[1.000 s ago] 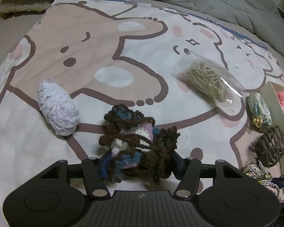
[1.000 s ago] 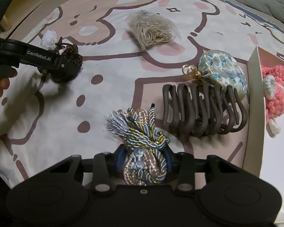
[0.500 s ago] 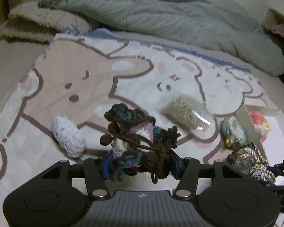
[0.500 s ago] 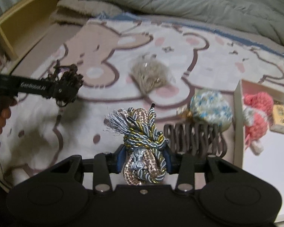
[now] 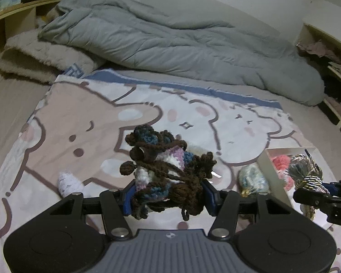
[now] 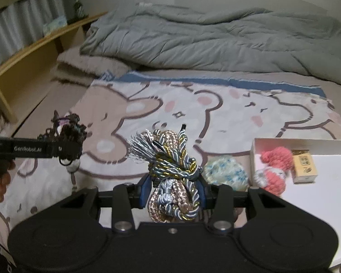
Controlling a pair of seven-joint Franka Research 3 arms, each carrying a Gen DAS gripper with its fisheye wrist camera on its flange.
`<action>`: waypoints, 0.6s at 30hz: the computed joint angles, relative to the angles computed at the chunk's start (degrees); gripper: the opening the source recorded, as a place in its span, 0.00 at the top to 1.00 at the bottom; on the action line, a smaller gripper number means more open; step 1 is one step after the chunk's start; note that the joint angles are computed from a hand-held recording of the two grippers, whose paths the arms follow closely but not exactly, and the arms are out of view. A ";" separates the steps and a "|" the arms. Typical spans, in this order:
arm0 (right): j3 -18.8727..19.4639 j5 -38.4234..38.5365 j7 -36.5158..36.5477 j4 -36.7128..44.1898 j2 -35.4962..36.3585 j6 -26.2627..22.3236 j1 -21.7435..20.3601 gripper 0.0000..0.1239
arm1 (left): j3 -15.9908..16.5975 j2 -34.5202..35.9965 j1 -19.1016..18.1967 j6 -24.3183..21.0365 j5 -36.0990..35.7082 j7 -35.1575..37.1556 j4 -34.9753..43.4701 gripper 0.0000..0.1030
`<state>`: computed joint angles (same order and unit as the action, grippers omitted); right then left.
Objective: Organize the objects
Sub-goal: 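Lift and carry the yarn tangle and braided rope toward the white tray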
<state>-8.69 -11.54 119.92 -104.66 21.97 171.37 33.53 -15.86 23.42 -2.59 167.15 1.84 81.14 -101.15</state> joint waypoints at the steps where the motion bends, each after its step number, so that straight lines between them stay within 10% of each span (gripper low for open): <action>1: -0.75 -0.45 0.64 -0.45 -0.33 0.38 0.47 0.66 | -0.29 0.09 0.00 0.08 -0.06 0.21 0.22 0.44; 18: -16.50 -22.52 25.10 -6.62 -5.78 4.31 7.18 0.66 | -1.27 5.58 -5.95 0.30 2.24 -1.56 10.16 0.44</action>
